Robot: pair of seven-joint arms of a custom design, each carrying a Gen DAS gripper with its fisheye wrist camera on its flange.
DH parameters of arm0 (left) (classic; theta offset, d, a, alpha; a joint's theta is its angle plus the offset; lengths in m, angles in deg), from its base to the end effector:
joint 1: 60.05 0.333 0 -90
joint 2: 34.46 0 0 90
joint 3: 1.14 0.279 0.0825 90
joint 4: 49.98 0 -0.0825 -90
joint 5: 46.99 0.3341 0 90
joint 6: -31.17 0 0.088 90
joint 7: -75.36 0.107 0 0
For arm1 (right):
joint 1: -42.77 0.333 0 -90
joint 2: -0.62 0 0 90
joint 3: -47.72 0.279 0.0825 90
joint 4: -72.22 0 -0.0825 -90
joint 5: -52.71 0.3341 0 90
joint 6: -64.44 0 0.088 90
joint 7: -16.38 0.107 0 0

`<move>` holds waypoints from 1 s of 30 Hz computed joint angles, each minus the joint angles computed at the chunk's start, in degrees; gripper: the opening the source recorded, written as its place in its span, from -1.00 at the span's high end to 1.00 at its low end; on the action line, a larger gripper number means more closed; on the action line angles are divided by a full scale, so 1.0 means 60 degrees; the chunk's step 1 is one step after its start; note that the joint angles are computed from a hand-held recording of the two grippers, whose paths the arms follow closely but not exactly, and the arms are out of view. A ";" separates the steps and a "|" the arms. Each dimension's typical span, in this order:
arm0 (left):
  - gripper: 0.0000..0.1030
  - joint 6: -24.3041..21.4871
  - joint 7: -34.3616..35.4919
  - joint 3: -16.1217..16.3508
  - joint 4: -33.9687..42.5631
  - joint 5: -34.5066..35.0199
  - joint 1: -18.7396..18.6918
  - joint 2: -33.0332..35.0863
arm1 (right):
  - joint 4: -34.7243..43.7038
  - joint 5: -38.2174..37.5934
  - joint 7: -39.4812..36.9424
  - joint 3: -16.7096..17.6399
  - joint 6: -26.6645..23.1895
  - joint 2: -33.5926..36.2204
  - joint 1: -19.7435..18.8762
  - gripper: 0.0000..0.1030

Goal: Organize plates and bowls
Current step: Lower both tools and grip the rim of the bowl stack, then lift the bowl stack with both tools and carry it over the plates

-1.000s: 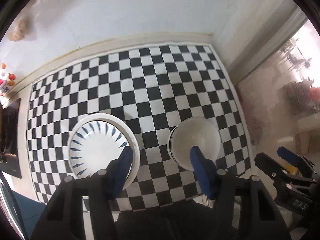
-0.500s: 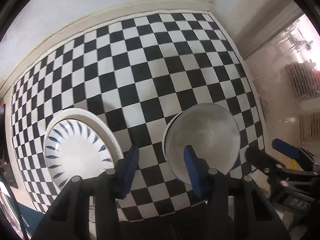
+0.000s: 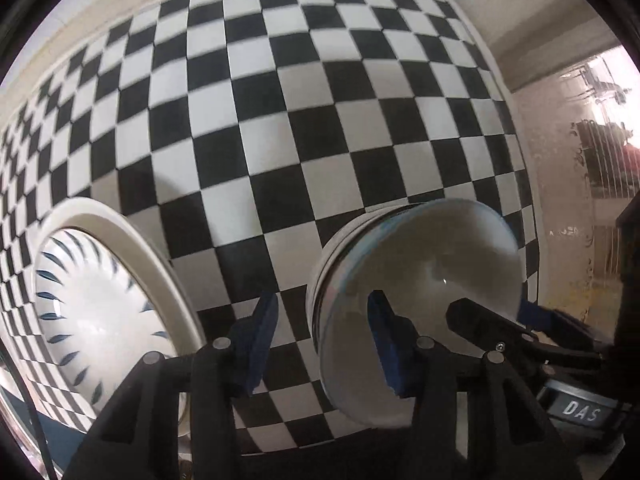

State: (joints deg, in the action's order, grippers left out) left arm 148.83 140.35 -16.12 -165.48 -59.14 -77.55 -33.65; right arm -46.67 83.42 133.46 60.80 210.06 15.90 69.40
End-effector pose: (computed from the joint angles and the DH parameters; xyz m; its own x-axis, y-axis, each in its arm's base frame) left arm 0.4273 -0.2850 0.4332 -0.0270 -0.9832 0.1803 -0.9969 0.0399 0.0683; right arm 0.4345 0.3480 0.3215 -0.2125 -0.8837 -0.4170 -0.9770 0.1852 0.1053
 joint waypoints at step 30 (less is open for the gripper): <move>0.22 0.1426 0.1960 0.0122 -0.1111 -0.3424 0.0411 0.0110 | 0.0047 0.5905 -0.5712 0.0790 0.0027 0.1474 -0.1081 -0.05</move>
State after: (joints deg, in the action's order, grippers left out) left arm 157.39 152.12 -15.39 -172.14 -79.68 -75.08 -32.99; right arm -46.39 118.85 99.19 65.54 210.23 24.74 62.91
